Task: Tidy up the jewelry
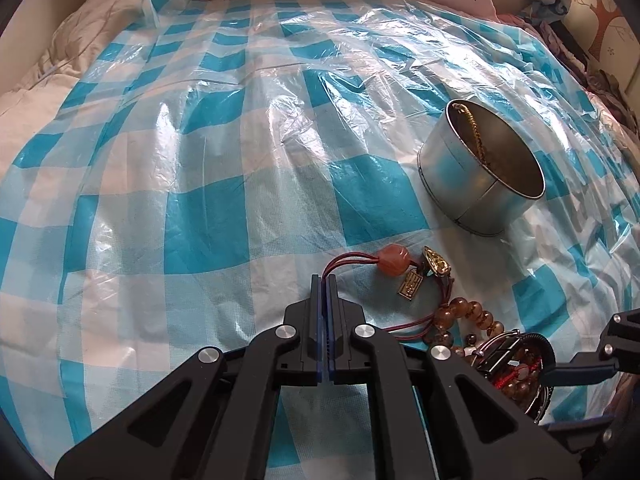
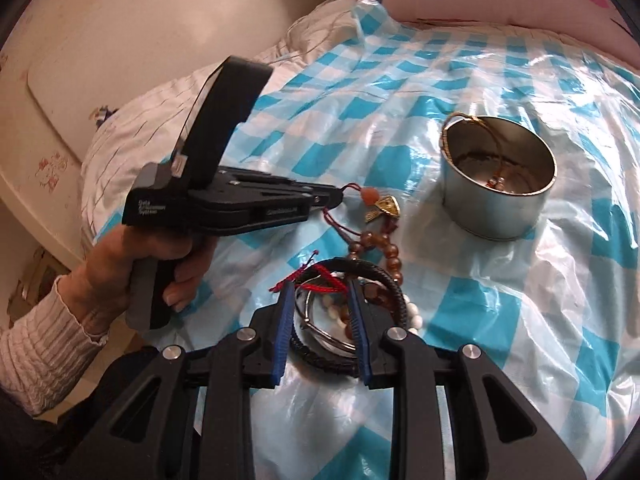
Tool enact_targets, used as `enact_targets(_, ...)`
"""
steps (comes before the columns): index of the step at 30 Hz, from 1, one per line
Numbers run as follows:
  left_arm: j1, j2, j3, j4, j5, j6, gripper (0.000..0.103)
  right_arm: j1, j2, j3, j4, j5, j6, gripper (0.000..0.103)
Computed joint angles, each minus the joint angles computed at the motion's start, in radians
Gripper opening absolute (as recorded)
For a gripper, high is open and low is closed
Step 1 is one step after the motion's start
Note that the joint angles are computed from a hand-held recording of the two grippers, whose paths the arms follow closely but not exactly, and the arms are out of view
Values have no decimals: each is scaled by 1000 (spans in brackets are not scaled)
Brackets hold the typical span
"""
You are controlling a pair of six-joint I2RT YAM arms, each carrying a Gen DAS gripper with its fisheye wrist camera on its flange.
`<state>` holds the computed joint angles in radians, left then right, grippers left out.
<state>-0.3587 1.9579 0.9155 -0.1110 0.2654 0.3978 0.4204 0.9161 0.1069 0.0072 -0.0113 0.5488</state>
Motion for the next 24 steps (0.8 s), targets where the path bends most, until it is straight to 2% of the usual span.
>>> enact_targets(2, 0, 1, 0, 0, 1, -1, 2, 44, 88, 25, 49, 17, -5, 38)
enact_targets(3, 0, 0, 0, 0, 1, -1, 2, 78, 128, 44, 59, 52, -6, 46)
enact_targets(8, -3, 5, 0, 5, -1, 6, 2, 184, 314, 147, 72, 183, -53, 47)
enact_targets(9, -3, 6, 0, 5, 0, 6, 2, 189, 349, 162, 74, 192, -69, 39)
enact_targets(10, -4, 7, 0, 5, -1, 7, 2, 190, 375, 174, 75, 194, -78, 25)
enact_targets(12, -4, 7, -2, 10, 0, 11, 2, 183, 373, 170, 71, 210, -73, 12)
enact_targets(14, -3, 5, -5, 13, 3, 16, 2, 141, 291, 118, 93, 173, -50, 5)
enact_targets(19, 9, -19, -24, 10, 32, 30, 2, 34, 33, -4, 96, 78, 29, 3)
enact_targets(21, 23, -31, -24, -11, 63, 34, 2, -19, -111, -50, 60, 29, 68, 3)
enact_targets(24, 42, -54, -23, -41, 107, 38, 2, -94, -339, -91, -57, -34, 102, 3)
